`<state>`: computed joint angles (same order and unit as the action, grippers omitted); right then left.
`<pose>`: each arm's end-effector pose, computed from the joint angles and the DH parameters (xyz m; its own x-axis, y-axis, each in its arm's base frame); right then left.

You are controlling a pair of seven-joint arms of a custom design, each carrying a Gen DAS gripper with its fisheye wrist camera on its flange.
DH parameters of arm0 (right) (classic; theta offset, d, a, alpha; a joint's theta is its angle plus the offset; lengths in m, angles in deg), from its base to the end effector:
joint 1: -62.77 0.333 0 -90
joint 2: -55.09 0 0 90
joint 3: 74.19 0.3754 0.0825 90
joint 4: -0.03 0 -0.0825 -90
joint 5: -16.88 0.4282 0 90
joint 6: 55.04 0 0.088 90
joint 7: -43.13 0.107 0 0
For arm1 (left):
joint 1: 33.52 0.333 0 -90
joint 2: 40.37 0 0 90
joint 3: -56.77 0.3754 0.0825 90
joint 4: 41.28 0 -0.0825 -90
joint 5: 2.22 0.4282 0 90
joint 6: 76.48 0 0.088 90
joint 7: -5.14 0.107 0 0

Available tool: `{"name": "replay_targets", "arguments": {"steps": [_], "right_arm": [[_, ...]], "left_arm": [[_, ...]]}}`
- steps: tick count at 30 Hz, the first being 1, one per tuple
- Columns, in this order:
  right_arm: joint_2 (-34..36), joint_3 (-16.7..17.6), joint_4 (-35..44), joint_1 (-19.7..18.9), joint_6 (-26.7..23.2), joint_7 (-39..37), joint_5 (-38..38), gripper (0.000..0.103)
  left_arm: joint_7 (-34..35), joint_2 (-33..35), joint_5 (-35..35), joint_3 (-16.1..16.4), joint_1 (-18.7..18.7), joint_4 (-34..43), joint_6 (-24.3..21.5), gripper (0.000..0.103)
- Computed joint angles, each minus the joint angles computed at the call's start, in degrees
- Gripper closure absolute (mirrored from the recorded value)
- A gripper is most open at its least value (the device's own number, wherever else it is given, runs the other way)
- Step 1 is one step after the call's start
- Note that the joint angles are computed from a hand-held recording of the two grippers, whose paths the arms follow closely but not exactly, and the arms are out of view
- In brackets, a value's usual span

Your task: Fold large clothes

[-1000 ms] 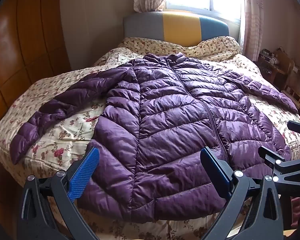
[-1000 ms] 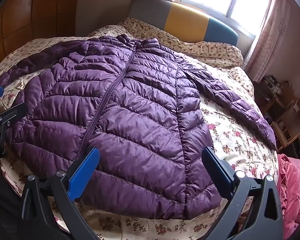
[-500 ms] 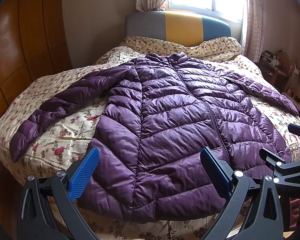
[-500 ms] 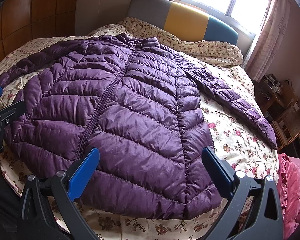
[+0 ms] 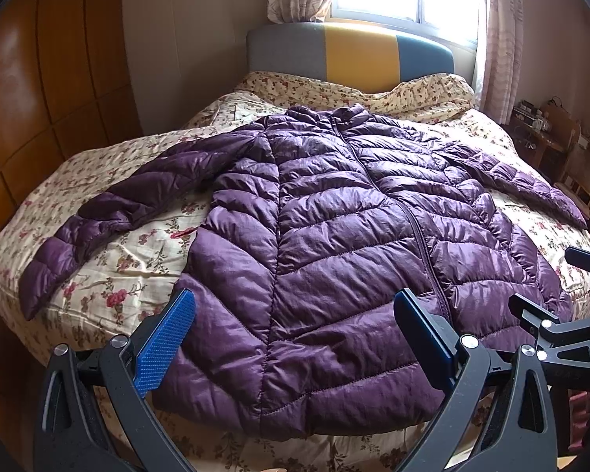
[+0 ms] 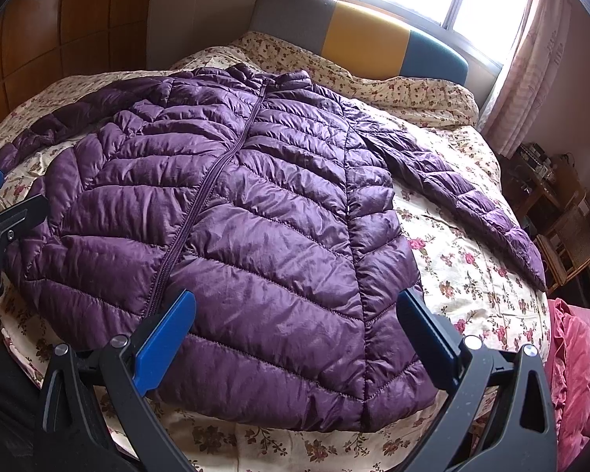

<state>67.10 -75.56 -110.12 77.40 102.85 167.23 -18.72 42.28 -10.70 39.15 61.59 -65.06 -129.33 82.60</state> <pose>0.6707 0.1839 0.4829 0.0812 -0.9825 0.1677 -0.7504 -0.1710 -0.6385 0.7005 -0.4010 0.4602 -0.1443 -0.9891 -0.0298 -0.6504 0.1175 -0.7505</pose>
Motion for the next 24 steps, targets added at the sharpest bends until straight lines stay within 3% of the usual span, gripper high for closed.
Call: {"name": "replay_targets", "arguments": {"steps": [24], "right_arm": [[0.52,-0.3,0.11,-0.2,-0.24,0.8,0.1,0.002]], "left_arm": [[1.39,0.89,-2.25,-0.09,0.09,0.45,0.94,0.003]]}}
